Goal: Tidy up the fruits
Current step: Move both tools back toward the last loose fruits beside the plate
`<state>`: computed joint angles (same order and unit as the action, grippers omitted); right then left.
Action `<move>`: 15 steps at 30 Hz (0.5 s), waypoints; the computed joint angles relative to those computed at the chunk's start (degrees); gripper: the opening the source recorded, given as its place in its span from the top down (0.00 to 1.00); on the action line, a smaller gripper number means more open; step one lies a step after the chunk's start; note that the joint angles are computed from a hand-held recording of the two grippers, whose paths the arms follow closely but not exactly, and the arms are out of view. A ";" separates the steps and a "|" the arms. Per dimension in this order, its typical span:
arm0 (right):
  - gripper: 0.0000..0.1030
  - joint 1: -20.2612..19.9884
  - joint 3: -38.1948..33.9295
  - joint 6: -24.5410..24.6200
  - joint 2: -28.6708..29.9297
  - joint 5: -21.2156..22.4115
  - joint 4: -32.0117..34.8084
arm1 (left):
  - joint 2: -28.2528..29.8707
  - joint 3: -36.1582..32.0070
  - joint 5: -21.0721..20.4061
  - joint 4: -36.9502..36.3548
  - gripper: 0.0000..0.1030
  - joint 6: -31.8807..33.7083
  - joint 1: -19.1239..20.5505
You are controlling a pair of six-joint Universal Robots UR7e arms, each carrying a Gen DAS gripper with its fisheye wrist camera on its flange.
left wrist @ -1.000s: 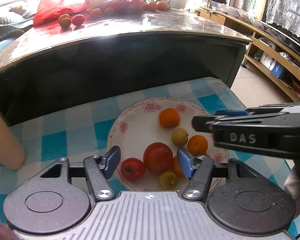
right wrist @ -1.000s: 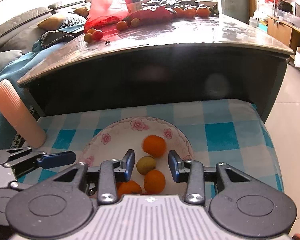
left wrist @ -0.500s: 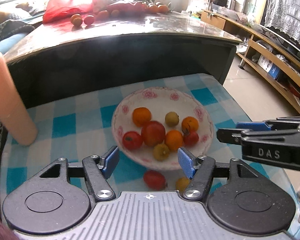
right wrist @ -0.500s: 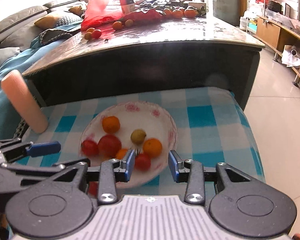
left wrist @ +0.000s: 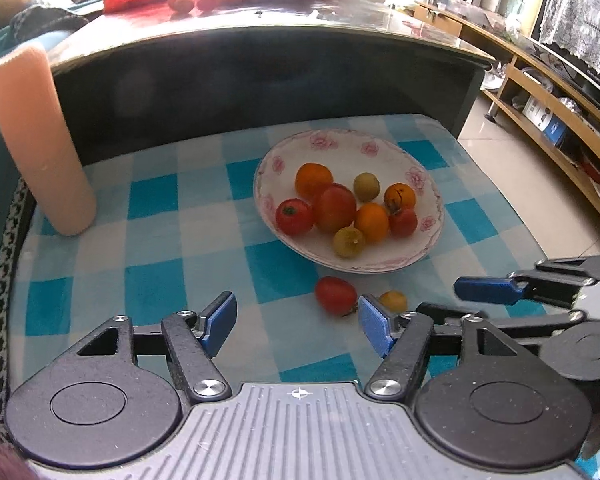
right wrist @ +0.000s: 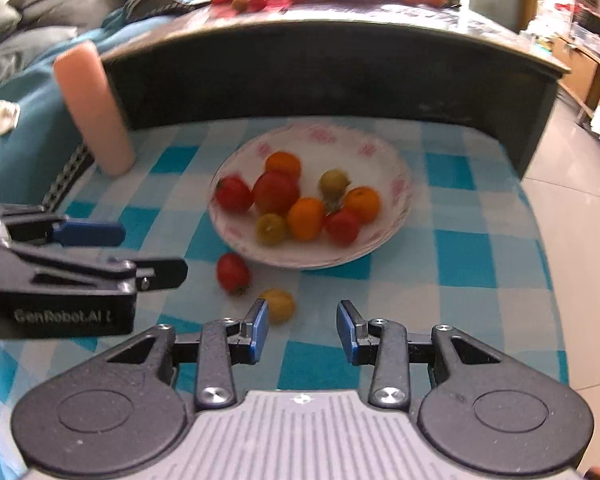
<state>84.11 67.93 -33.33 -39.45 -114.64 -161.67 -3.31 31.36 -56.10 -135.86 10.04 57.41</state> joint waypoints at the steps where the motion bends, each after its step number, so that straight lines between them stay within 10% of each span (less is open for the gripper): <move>1: 0.51 -0.09 -0.40 -0.17 0.29 0.14 0.54 | 0.02 -0.10 -0.06 0.03 0.28 -0.14 0.06; 15: 0.51 -0.83 -7.47 -1.36 5.03 -0.44 6.76 | 1.99 -4.18 -1.38 4.47 0.25 -2.10 0.82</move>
<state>83.28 60.45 -34.69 -34.41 -115.08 -154.92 -1.31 27.18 -57.48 -131.39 7.94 58.23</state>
